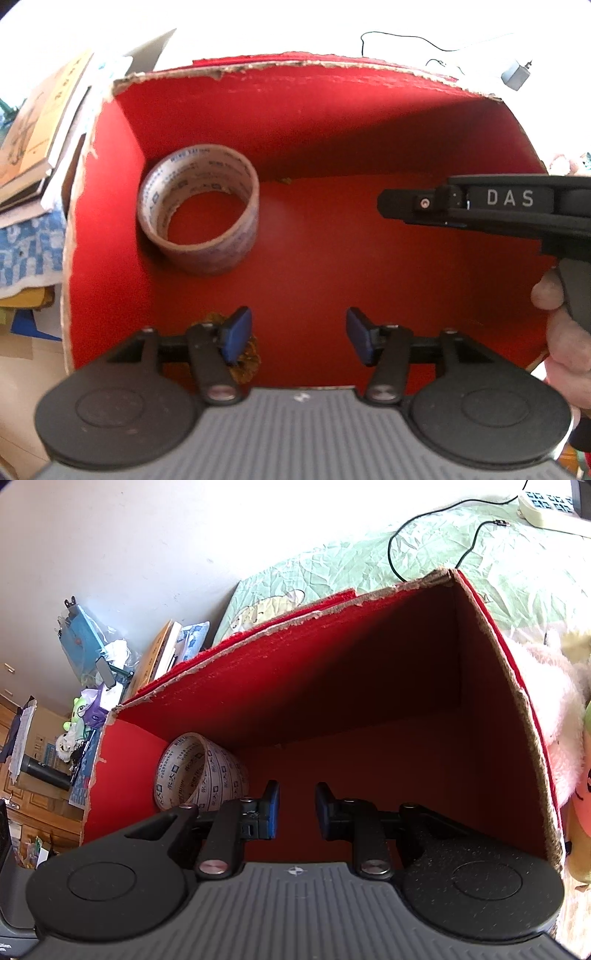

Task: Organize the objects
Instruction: 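Withdraw the open right gripper up out of the red box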

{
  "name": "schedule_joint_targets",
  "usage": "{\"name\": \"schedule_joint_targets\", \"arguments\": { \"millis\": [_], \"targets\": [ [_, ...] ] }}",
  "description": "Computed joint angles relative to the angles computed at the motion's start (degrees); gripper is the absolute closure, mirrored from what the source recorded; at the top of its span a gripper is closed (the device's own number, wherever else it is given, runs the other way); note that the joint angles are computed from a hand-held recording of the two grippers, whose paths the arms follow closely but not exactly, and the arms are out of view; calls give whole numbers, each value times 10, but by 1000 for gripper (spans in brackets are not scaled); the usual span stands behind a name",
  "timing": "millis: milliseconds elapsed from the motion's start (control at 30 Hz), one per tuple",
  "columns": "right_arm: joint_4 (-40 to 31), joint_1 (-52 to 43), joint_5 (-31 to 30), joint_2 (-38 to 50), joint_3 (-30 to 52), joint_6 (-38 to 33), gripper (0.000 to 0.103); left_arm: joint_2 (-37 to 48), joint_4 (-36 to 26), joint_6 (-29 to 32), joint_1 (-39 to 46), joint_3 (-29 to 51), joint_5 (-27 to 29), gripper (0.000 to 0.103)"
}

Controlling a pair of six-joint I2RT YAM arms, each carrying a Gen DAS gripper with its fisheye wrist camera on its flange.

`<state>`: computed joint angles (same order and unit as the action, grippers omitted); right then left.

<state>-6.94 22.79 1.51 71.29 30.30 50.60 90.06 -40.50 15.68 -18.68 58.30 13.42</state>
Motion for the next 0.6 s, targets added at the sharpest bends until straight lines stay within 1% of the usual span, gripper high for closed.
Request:
{"name": "schedule_joint_targets", "arguments": {
  "millis": [100, 267, 433, 533, 600],
  "targets": [
    [5, 5, 10, -4, -3, -1, 79, -21, 1, -3, -7, -9, -16, 46],
    [8, 23, 44, -11, -6, 6, 79, -67, 7, -2, -10, -30, -30, 40],
    [-7, 73, 138, -46, -14, 34, 78, -120, 21, 2, -15, -57, -53, 37],
    [-17, 87, 150, -91, -23, 51, 78, -136, 22, 2, -13, -65, -53, 37],
    [-35, 111, 178, -119, -21, 56, 78, -143, 28, 0, -16, -71, -57, 36]
  ]
}}
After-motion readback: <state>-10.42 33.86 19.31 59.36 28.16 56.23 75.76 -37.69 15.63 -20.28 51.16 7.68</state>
